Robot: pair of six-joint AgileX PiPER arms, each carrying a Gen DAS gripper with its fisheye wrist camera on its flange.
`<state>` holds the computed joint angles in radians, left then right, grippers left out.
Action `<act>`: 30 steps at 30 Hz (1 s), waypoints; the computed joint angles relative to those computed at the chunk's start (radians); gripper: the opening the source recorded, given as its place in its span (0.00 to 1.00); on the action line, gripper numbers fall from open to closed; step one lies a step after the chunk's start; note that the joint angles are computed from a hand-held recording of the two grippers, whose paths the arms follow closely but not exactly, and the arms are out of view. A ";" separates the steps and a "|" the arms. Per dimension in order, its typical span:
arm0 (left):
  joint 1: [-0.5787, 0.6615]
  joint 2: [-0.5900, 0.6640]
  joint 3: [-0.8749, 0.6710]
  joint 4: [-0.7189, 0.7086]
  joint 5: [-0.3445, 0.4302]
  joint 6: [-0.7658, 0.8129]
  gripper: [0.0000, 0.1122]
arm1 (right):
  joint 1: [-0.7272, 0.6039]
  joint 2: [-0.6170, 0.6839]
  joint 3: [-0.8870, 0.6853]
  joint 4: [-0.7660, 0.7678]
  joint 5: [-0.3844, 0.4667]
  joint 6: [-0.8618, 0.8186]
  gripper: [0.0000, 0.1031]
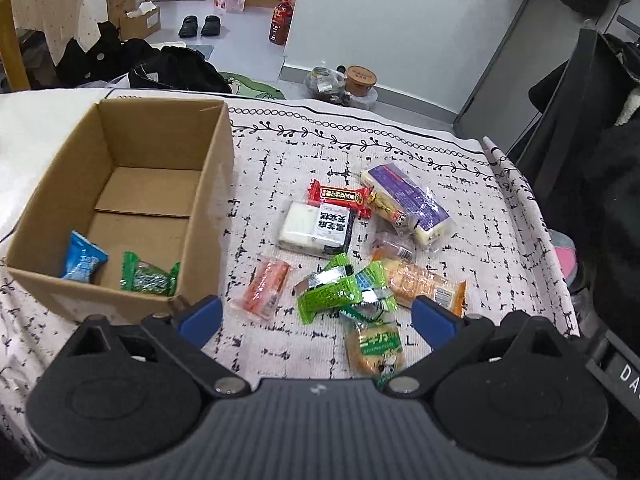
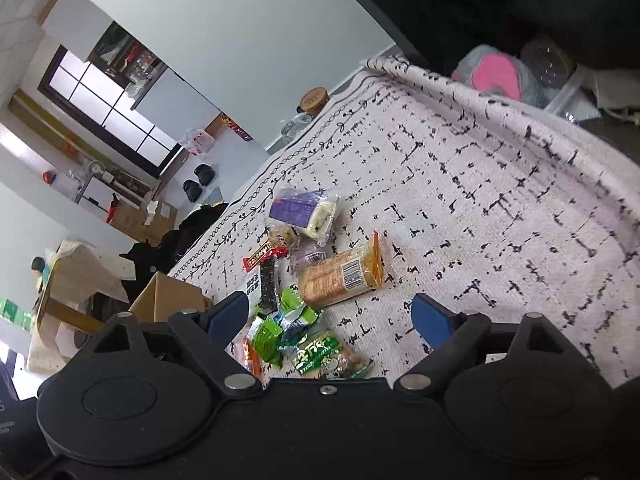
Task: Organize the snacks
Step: 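Move both tools back over the snack pile, then grasp the green mesh-wrapped snack with the left tool while the right tool grasps the bread bar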
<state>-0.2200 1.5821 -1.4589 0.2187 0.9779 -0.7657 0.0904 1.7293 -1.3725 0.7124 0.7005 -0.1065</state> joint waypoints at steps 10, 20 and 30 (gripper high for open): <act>0.026 0.107 -0.022 -0.018 -0.069 -0.005 0.75 | 0.000 0.168 -0.086 0.109 0.041 0.010 0.55; 0.045 0.208 -0.051 -0.082 -0.104 0.037 0.61 | 0.016 0.282 -0.168 0.103 0.045 0.115 0.46; 0.081 0.253 -0.054 -0.178 -0.152 0.088 0.61 | 0.032 0.322 -0.200 0.127 -0.008 0.127 0.46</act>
<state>-0.1390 1.8347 -1.5126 0.0410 0.8262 -0.6780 0.1224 2.0514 -1.5730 0.8389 0.6921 0.0206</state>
